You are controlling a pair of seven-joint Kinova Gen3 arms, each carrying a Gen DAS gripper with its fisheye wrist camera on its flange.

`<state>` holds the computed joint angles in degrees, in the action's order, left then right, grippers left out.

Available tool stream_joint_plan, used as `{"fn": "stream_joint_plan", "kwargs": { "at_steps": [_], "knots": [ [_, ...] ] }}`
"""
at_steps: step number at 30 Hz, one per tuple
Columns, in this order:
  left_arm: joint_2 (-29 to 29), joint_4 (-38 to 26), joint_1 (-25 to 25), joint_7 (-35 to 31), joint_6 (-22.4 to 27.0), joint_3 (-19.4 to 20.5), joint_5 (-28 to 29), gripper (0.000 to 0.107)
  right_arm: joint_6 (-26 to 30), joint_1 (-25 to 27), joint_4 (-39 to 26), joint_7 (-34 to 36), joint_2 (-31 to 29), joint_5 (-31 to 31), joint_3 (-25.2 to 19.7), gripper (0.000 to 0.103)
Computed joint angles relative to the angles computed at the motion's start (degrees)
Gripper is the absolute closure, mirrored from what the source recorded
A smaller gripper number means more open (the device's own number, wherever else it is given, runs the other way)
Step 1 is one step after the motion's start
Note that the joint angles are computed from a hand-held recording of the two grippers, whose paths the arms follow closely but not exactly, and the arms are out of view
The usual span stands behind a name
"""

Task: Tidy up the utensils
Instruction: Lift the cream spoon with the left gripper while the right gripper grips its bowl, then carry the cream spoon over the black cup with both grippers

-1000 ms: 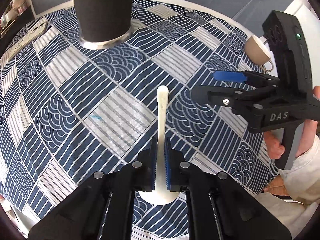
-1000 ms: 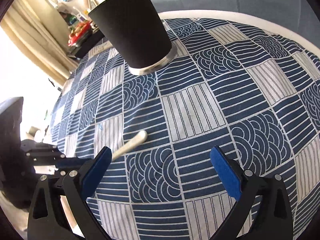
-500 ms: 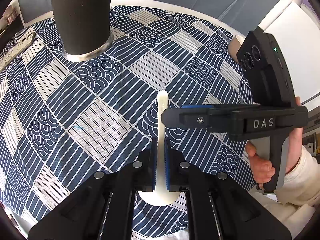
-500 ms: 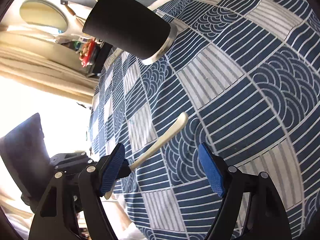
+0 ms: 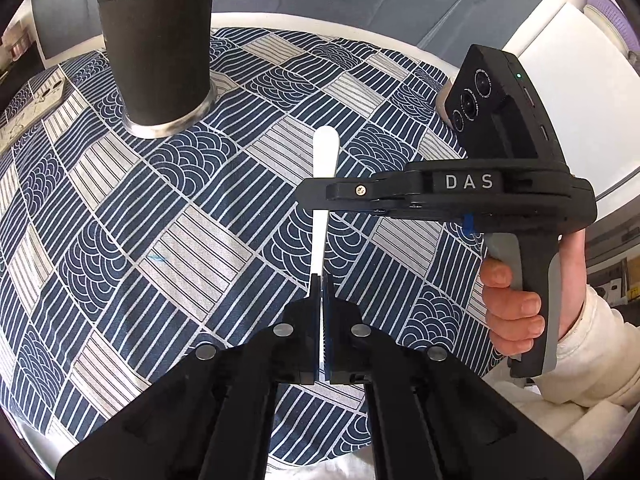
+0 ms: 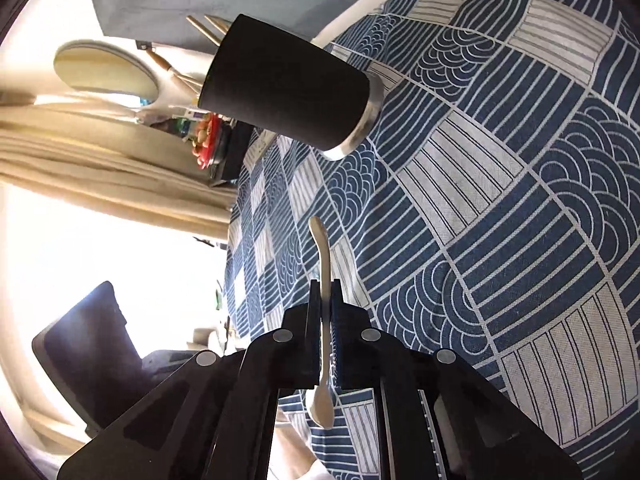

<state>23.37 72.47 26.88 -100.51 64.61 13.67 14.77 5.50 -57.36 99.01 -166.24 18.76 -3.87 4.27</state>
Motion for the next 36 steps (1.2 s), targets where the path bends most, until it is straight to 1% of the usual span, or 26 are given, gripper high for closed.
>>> {"fn": "stream_joint_plan", "kwargs": {
  "at_steps": [2, 3, 4, 6, 8, 10, 12, 13, 14, 16, 21, 24, 26, 30, 36],
  "knots": [
    [-0.38, 0.19, -0.58, 0.09, -0.32, 0.04, 0.83, 0.105, 0.47, -0.14, -0.73, 0.25, -0.16, 0.58, 0.29, 0.098],
    [-0.44, 0.16, -0.91, -0.06, -0.31, 0.12, 1.27, 0.102, 0.49, -0.49, -0.91, 0.19, -0.29, 0.93, 0.73, 0.098],
    [-0.56, 0.18, -0.95, -0.1, -0.36, 0.09, 1.28, 0.094, 1.29, -1.73, -1.5, -0.19, -0.39, 1.53, 2.21, 0.098],
    [-0.66, 0.11, -0.86, -0.2, -0.51, 0.07, 1.1, 0.085, 1.72, -2.21, -2.28, -0.82, -0.5, 2.73, 2.9, 0.098],
    [-0.45, -0.42, -0.72, -0.44, -0.02, 0.13, 0.91, 0.084, 1.91, -2.0, -3.11, -1.25, -0.54, 3.65, 2.76, 0.098],
    [-0.33, -1.06, 0.24, 0.21, 0.13, -0.3, -0.65, 0.084, 2.35, -2.15, -4.03, -1.42, -0.61, 4.69, 2.82, 0.098],
    [-0.11, -1.58, 0.13, 0.24, 0.24, -0.34, -0.74, 0.084, 3.53, -1.99, -5.61, -1.55, -0.4, 5.91, 2.53, 0.098],
    [-0.1, -1.85, 0.3, 0.58, 0.15, -0.56, -1.19, 0.093, 3.71, -1.94, -6.1, -1.78, -0.41, 6.56, 2.43, 0.098],
    [0.16, -2.6, 0.2, 0.69, 0.82, -0.63, -1.42, 0.093, 3.97, -1.52, -6.55, -1.75, -0.48, 7.07, 1.9, 0.098],
    [0.75, -4.28, -0.24, 0.28, 2.12, -0.57, -1.4, 0.094, 6.21, -1.84, -7.91, -2.05, -0.81, 8.97, 2.09, 0.098],
    [1.6, -8.77, -0.68, -1.61, 4.79, -0.65, -2.04, 0.094, 9.42, -1.32, -11.9, -4.83, -0.45, 14.07, 1.81, 0.098],
    [2.72, -12.83, -0.91, -2.89, 6.99, -0.73, -2.18, 0.094, 12.96, -0.94, -15.58, -6.27, -0.08, 17.5, 1.45, 0.097],
    [3.54, -15.61, -0.92, -3.68, 8.3, -0.86, -2.29, 0.094, 15.02, 0.42, -18.11, -6.31, 0.27, 19.1, 0.13, 0.097],
    [5.05, -20.33, -2.12, -5.06, 9.78, -0.89, -0.71, 0.094, 18.81, 2.07, -22.9, -7.12, 0.93, 22.88, -1.44, 0.097],
    [7.53, -27.7, -2.54, -7.03, 11.7, -1.21, -0.02, 0.094, 25.6, 4.93, -32.19, -4.09, 3.45, 25.27, -4.17, 0.097]
  ]
}}
